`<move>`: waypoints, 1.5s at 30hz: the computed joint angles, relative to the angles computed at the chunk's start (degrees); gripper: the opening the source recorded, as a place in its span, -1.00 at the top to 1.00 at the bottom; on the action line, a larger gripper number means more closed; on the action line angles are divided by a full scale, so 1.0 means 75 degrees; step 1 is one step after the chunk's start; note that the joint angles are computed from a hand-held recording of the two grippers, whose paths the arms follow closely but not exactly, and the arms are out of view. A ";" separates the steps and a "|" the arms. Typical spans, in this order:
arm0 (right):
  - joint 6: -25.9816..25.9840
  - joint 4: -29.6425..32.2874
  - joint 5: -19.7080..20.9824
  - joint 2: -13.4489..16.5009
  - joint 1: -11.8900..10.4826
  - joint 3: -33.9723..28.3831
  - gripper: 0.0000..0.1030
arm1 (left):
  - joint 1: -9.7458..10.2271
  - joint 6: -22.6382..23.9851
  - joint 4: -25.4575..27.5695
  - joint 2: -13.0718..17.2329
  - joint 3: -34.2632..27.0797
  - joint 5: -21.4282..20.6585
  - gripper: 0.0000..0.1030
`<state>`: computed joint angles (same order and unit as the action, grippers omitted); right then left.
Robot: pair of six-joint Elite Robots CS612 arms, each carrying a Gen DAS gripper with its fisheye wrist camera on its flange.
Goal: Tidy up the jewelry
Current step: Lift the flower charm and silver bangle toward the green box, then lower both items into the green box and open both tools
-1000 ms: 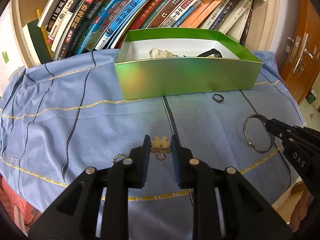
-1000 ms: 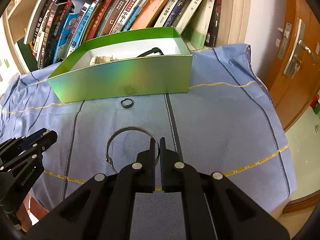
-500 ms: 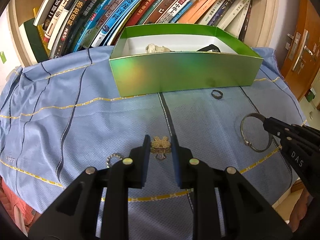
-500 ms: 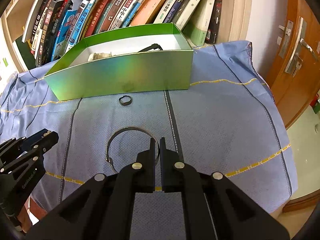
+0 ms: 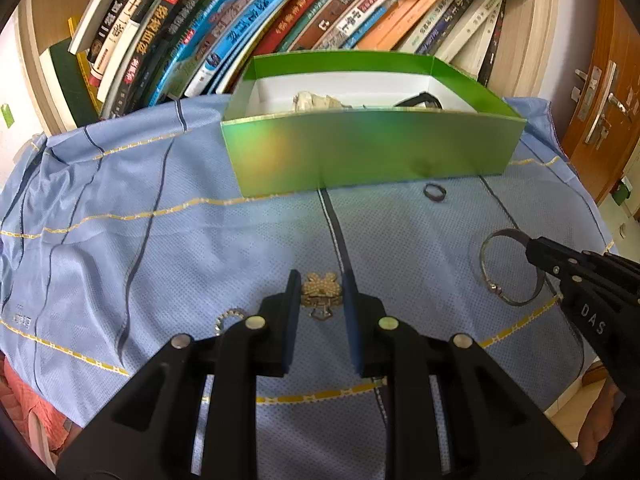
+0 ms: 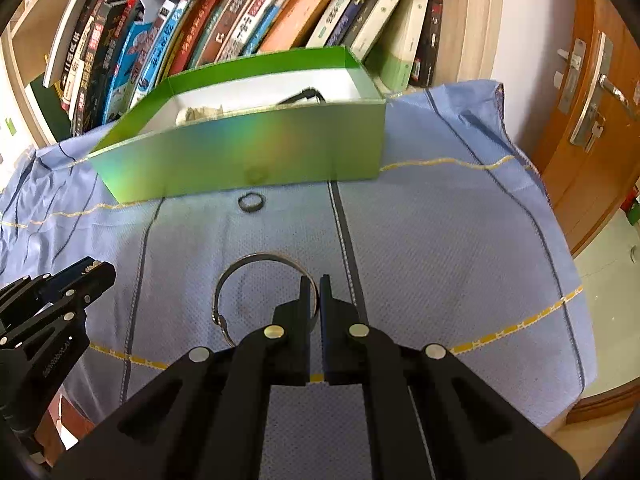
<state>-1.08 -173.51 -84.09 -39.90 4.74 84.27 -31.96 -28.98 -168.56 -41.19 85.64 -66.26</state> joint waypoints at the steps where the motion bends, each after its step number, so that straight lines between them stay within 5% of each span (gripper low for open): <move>1: -0.0008 -0.0112 -0.0010 -0.0020 0.0000 0.0017 0.91 | -0.0003 0.0008 -0.0076 -0.0019 0.0014 0.0055 0.59; 10: -0.0081 0.0206 0.0060 0.0044 0.0010 -0.0062 0.91 | 0.0013 0.0031 -0.0032 -0.0015 0.0008 -0.0053 0.59; 19: -0.0212 -0.0421 0.0125 -0.0074 0.0016 -0.0083 0.91 | -0.0007 0.0418 -0.0718 -0.0136 0.0016 0.0336 0.59; 27: -0.0142 0.0365 0.0233 0.0083 0.0012 -0.0264 0.91 | 0.0104 0.0059 -0.0084 0.0012 -0.0101 -0.0191 0.59; 35: -0.0147 -0.0905 0.0202 0.0099 0.0042 -0.1009 0.91 | 0.0191 0.0868 -0.0860 0.0040 -0.0635 0.0556 0.59; 45: -0.0006 0.1756 0.0135 0.1440 0.0219 -0.3688 0.90 | 0.0799 0.0428 0.1054 0.0997 -0.2901 -0.0214 0.59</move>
<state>-1.12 -160.34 -83.08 -29.10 6.39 56.62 -25.97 -25.77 -160.66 -33.71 63.89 -67.86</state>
